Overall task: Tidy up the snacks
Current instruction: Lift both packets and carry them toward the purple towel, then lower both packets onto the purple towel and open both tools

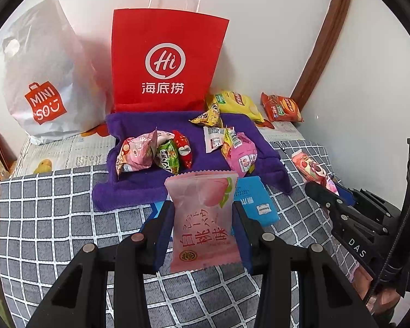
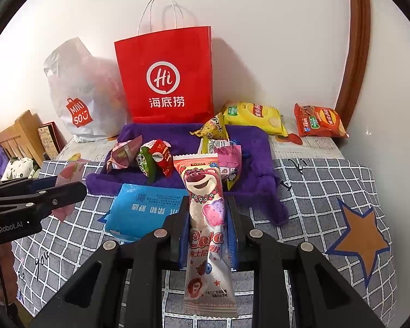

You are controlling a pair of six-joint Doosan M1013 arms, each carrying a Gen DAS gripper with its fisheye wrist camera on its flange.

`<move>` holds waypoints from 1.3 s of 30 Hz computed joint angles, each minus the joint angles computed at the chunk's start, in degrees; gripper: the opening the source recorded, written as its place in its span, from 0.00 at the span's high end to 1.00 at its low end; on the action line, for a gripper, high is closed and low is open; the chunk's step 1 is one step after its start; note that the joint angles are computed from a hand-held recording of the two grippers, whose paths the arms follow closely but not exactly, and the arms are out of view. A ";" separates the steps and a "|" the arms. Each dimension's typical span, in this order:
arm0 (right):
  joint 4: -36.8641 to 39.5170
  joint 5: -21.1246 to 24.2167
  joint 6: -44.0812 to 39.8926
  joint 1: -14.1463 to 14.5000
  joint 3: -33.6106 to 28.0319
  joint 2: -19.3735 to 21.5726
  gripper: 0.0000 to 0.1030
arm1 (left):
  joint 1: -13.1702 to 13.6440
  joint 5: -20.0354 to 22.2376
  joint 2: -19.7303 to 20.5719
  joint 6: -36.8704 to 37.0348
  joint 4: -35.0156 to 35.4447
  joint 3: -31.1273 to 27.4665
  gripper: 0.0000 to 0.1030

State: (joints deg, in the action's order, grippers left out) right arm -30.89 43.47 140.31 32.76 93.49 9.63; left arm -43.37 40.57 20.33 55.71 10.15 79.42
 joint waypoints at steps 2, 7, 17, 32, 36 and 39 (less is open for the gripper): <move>0.06 0.03 -0.13 -0.06 -0.20 0.17 0.77 | 0.04 0.05 0.13 0.05 0.06 -0.23 0.61; 0.23 -0.04 -0.43 -0.36 -0.73 0.56 0.77 | 0.12 0.09 0.32 0.01 0.14 -0.57 0.61; 0.44 -0.58 -1.21 -1.17 -1.34 1.04 0.77 | 0.65 0.15 1.08 0.62 -0.13 -1.78 0.61; 1.82 -2.50 -3.22 -3.25 -4.02 3.37 0.77 | 2.23 0.92 3.71 1.60 -0.28 -5.30 0.61; 2.28 -2.83 -4.52 -3.82 -5.19 4.44 0.77 | 3.11 1.06 4.56 1.37 -0.50 -6.38 0.61; 3.39 -3.10 -5.86 -4.41 -6.07 5.35 0.77 | 3.72 1.09 5.11 1.21 -0.44 -7.06 0.61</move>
